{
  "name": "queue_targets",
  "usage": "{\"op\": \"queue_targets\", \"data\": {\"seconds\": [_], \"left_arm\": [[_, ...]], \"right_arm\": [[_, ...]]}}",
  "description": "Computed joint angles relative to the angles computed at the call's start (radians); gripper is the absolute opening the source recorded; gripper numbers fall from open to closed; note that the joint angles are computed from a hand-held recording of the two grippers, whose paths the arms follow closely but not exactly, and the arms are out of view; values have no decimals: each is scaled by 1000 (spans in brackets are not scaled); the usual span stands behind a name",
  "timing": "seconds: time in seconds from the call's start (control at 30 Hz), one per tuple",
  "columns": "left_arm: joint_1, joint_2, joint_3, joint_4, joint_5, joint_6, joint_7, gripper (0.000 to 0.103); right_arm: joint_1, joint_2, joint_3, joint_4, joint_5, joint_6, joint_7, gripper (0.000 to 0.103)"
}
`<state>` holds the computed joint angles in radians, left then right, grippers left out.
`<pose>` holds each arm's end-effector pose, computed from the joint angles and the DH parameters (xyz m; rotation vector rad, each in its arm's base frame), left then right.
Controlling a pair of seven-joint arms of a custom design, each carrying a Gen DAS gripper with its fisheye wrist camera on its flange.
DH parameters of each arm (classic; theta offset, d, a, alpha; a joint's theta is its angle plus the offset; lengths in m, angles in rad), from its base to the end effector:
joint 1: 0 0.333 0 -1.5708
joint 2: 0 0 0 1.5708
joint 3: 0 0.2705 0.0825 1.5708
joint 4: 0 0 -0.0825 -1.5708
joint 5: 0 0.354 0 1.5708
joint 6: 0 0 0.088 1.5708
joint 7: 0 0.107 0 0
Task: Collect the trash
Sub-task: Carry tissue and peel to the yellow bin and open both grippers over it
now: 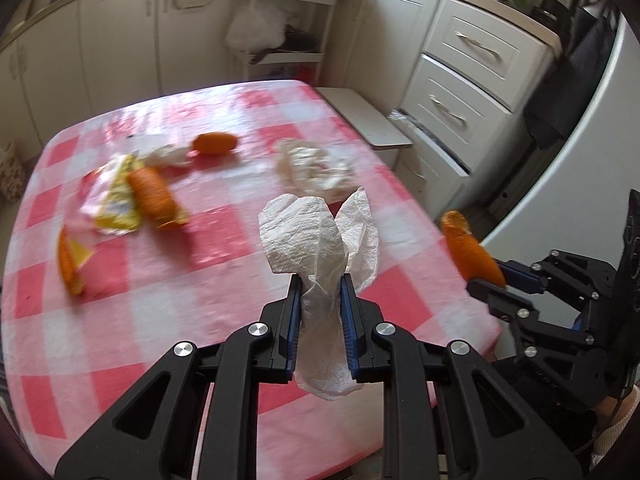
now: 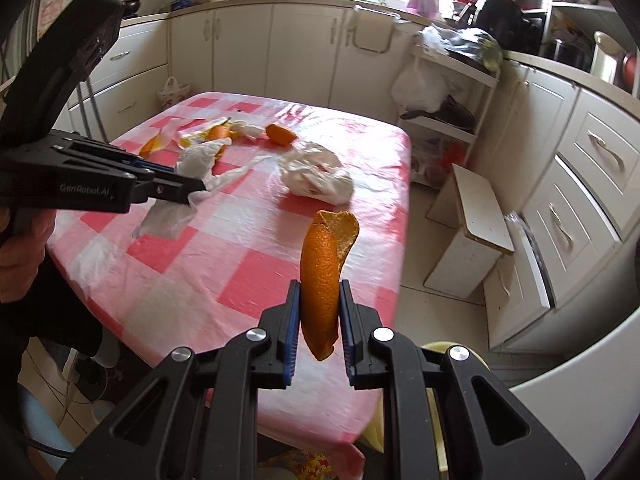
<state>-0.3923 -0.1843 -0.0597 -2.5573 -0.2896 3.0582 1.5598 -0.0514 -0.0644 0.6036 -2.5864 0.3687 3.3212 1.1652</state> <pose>0.4329 -0.1853 0.3875 -1.7704 2.0870 -0.9065 0.4202 0.2142 0.3483 -2.1575 1.1628 -0.6146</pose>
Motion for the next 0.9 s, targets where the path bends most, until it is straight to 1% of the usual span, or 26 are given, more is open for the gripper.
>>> {"op": "queue_targets", "data": {"seconds": [0.07,0.1,0.13,0.17,0.2,0.27,0.33,0.37,0.43,0.5,0.53,0.57,0.7,0.77,0.83,0.87,0.9], "left_arm": [[-32,20,4,25,-29,4,28,18],[-37,29,-2,36,-37,5,34,18],[-43,39,-7,49,-48,5,42,18],[-48,50,-15,65,-60,6,51,18],[-48,61,-27,78,-66,7,55,18],[-52,90,-47,112,-92,4,74,18],[-39,121,-77,144,-104,-1,78,18],[-29,140,-96,162,-95,-2,66,18],[-14,177,-130,196,-98,-7,58,18],[0,222,-163,240,-96,-13,47,18],[8,241,-177,259,-89,-14,39,18],[14,265,-193,285,-82,-17,28,18],[28,346,-230,376,-2,-31,-39,18],[40,381,-254,416,29,-38,-54,18],[50,415,-271,456,65,-47,-76,18],[56,439,-282,485,82,-55,-85,18],[61,461,-290,512,100,-64,-98,18]], "right_arm": [[-7,-4,-4,-8,7,0,7,19],[-10,-6,-9,-11,9,-3,12,19],[12,-7,-42,-14,7,-5,23,19],[67,-8,-111,-21,-5,-5,39,19],[103,-9,-159,-25,-6,-6,48,19],[107,-9,-183,-31,3,-12,63,19],[120,-7,-221,-34,-1,-23,89,19],[141,-5,-259,-35,-2,-30,103,19],[146,-3,-294,-34,-8,-49,131,19],[141,-1,-314,-37,-21,-60,164,19],[175,0,-355,-35,-5,-70,160,19],[178,2,-371,-35,-8,-78,176,19],[118,10,-365,-41,-124,-96,300,19],[52,11,-332,-44,-233,-106,398,19],[46,14,-345,-45,-278,-113,436,19],[54,18,-359,-44,-285,-116,444,19],[76,22,-383,-43,-271,-117,433,19]]}}
